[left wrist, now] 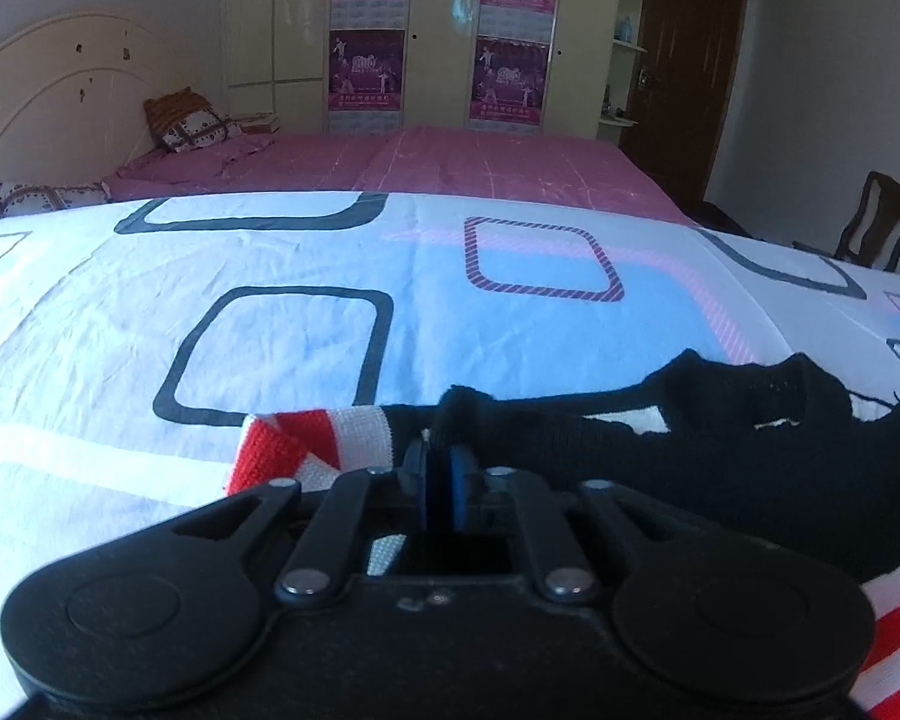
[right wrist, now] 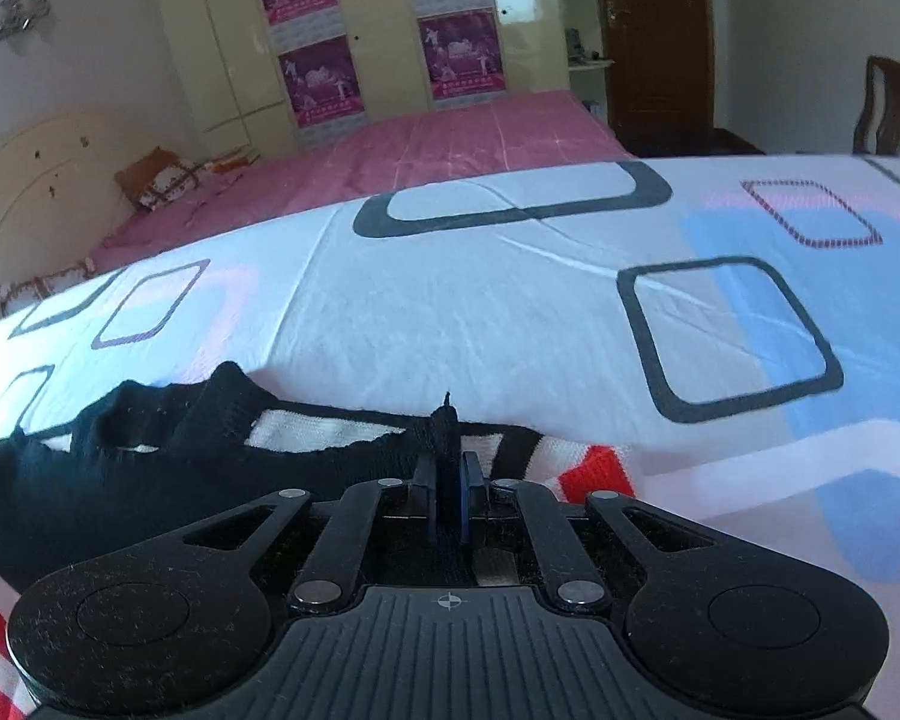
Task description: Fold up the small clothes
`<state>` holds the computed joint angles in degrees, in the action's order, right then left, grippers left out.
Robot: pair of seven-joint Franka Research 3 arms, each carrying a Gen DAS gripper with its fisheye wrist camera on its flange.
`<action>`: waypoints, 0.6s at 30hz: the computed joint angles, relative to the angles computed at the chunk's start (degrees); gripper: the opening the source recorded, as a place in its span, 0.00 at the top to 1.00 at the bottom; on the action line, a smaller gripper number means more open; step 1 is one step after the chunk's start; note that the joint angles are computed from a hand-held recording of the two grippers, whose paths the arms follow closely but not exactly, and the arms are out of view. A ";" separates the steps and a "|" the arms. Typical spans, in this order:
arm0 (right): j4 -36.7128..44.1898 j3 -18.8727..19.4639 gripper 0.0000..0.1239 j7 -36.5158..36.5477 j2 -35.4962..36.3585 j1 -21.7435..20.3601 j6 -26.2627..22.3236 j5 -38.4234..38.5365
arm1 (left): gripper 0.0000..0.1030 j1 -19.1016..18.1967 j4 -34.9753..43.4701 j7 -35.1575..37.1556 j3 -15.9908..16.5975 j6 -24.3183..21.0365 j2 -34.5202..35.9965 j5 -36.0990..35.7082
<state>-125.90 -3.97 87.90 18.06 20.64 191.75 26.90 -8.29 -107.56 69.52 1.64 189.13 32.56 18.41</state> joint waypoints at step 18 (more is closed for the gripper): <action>-10.21 11.35 0.65 6.76 -8.16 -6.58 8.68 -9.68 | 0.70 18.22 -15.25 -4.14 -20.11 7.34 -10.78 13.60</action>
